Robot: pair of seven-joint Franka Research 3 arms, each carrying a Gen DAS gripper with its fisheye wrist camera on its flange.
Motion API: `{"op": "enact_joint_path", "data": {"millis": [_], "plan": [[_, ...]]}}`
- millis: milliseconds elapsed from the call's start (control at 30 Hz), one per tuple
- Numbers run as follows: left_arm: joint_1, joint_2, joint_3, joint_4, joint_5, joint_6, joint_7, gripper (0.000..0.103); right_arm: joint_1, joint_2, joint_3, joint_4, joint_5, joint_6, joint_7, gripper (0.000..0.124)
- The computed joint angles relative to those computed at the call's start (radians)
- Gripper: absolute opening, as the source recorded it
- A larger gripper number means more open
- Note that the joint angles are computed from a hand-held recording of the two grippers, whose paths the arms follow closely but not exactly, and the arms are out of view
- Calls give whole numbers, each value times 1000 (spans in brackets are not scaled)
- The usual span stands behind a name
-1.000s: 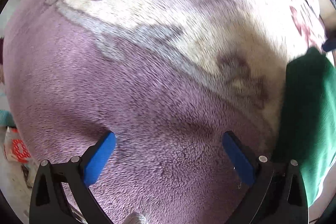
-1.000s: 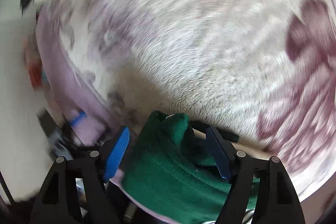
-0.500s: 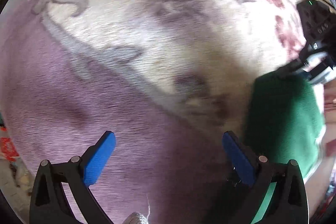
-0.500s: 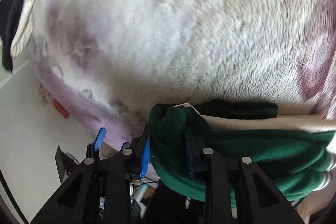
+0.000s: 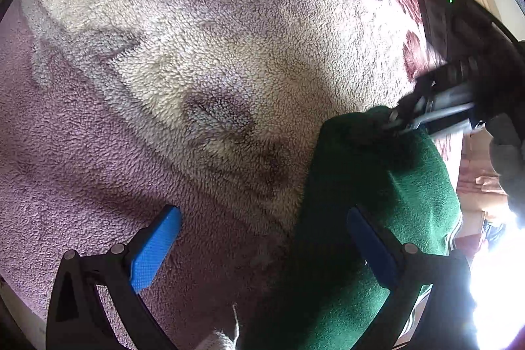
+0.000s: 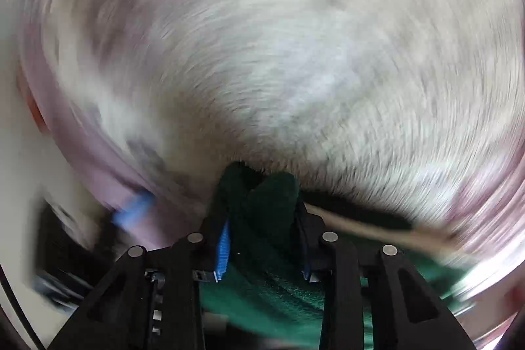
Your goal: Fold large clothes
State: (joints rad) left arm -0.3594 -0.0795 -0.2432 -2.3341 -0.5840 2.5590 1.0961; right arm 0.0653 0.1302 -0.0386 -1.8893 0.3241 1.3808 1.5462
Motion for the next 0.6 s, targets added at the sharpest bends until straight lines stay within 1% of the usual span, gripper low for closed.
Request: {"op": "enact_joint_path", "data": {"millis": [33, 67, 100, 133, 167, 233, 267, 300, 333, 367, 400, 433, 467, 500, 567, 600], "plan": [[0, -8, 1, -5, -11, 1, 7, 103, -37, -8, -34, -29, 91, -2, 68, 34], [-1, -10, 3, -4, -19, 1, 10, 103, -73, -26, -61, -68, 159, 8, 108, 33], [0, -42, 8, -28, -27, -11, 18, 103, -101, -36, -77, -92, 204, 11, 111, 33], [0, -41, 11, -19, -16, -23, 16, 103, -124, -38, -86, -98, 235, 6, 84, 34], [3, -37, 12, -4, 13, -37, 8, 103, -144, -42, -91, -90, 256, -1, 42, 38], [13, -18, 13, 35, 79, -61, 1, 103, -172, -65, -98, -64, 272, -11, -16, 40], [17, -9, 13, 52, 103, -72, 3, 103, -186, -75, -104, -21, 260, -21, -56, 47], [21, 2, 13, 71, 124, -81, 11, 103, -197, -104, -109, 2, 225, -5, -99, 54], [24, 13, 12, 81, 133, -82, 19, 103, -206, -141, -114, 21, 172, 21, -134, 65], [29, 35, 12, 110, 147, -89, 23, 103, -212, -180, -116, 36, 119, 41, -151, 68], [32, 53, 8, 128, 159, -87, 25, 103, -223, -230, -122, 24, 55, 76, -165, 68], [36, 76, 4, 153, 175, -90, 28, 103, -236, -273, -128, 16, -5, 93, -165, 68], [38, 102, -2, 182, 196, -98, 27, 103, -248, -294, -135, 30, -40, 86, -160, 68], [39, 130, -9, 210, 223, -106, 20, 103, -267, -322, -150, 9, -66, 82, -166, 68], [40, 170, -21, 257, 282, -125, -7, 103, -304, -365, -170, -46, -122, 65, -159, 68], [41, 184, -25, 278, 315, -137, -23, 103, -320, -389, -171, -97, -153, 72, -149, 68]]}}
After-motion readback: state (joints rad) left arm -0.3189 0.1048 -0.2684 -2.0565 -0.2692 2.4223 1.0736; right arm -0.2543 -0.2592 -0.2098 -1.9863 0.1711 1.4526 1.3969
